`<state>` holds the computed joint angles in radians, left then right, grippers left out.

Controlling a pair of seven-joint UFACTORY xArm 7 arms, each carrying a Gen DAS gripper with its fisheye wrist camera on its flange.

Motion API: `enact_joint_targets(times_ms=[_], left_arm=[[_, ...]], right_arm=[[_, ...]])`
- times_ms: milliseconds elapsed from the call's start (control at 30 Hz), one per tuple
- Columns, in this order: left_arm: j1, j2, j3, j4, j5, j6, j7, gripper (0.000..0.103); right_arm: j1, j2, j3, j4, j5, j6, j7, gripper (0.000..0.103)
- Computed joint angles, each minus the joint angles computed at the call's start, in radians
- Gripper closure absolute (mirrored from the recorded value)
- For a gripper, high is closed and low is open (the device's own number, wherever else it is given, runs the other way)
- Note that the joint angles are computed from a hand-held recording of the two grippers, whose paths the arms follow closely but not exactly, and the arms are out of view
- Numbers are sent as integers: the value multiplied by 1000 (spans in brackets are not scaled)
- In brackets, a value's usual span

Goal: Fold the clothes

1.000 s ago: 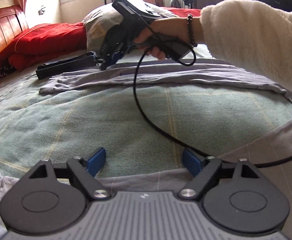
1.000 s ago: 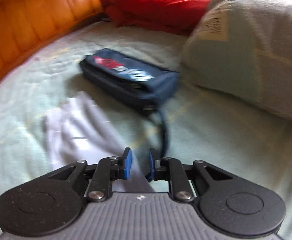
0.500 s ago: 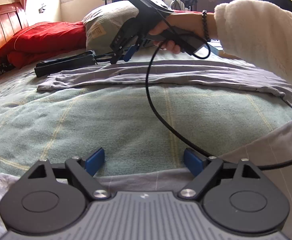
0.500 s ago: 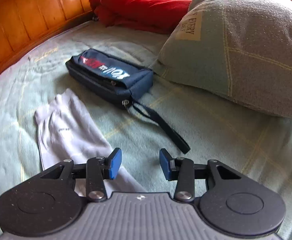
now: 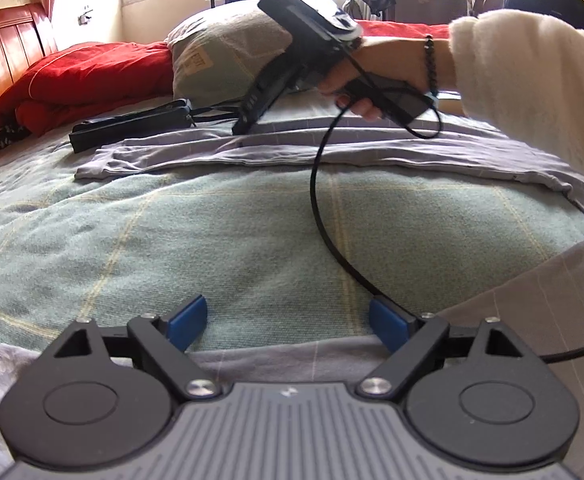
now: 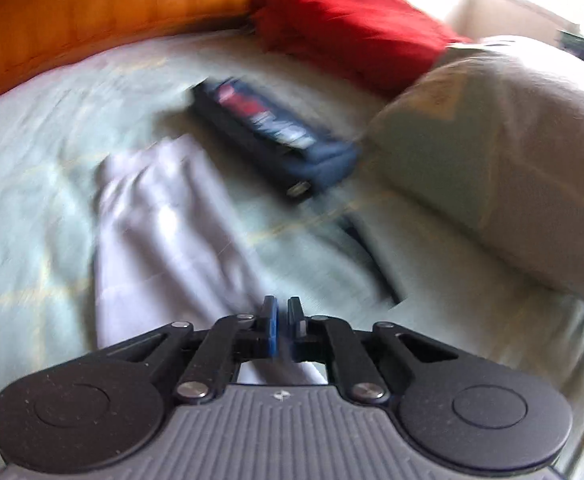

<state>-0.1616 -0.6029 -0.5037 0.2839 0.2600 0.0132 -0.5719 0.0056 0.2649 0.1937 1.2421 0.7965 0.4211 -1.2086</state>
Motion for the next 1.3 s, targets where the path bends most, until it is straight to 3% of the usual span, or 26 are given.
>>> enact_joint_targets(times_ms=[67, 133, 267, 500, 567, 600, 633, 733, 800, 867, 967, 1167, 1300], left_arm=[[-4, 2, 5, -1, -2, -2, 0, 14], [-15, 5, 19, -3, -6, -4, 3, 14], [-45, 20, 62, -8, -23, -19, 18, 13], [-38, 21, 48, -6, -36, -16, 15, 12], [-44, 24, 55, -4, -39, -13, 18, 12], [-48, 25, 58, -2, -41, -9, 19, 12], [-51, 27, 61, 0, -42, -4, 20, 12], [-71, 28, 80, 9, -45, 21, 29, 12], [-88, 25, 95, 15, -51, 42, 33, 12], [-110, 21, 119, 17, -56, 58, 43, 12], [-135, 10, 154, 18, -70, 81, 56, 12], [-154, -27, 233, 24, -115, 106, 87, 12], [-118, -52, 231, 20, -127, 116, 75, 12]], right_arm=[[2, 23, 5, 25, 33, -44, 36, 94], [9, 30, -6, 33, -9, -41, 85, 90], [-38, -21, 9, 7, 36, 64, -1, 75], [-62, -46, -68, -15, -8, 177, 5, 71], [-69, -64, -77, -51, 5, 172, -37, 75], [-67, -76, -78, -77, 16, 147, -68, 92], [-63, -82, -77, -92, 30, 127, -88, 97], [-45, -68, -77, -80, 66, 46, -59, 98], [-46, -41, -82, -43, 71, 42, 14, 96], [-55, -42, -81, -33, 56, 64, 46, 89], [-79, -92, -70, -65, 100, 118, -36, 62], [-47, -202, -112, -140, 175, 247, -208, 60], [10, -205, -113, -139, 208, 289, -247, 47]])
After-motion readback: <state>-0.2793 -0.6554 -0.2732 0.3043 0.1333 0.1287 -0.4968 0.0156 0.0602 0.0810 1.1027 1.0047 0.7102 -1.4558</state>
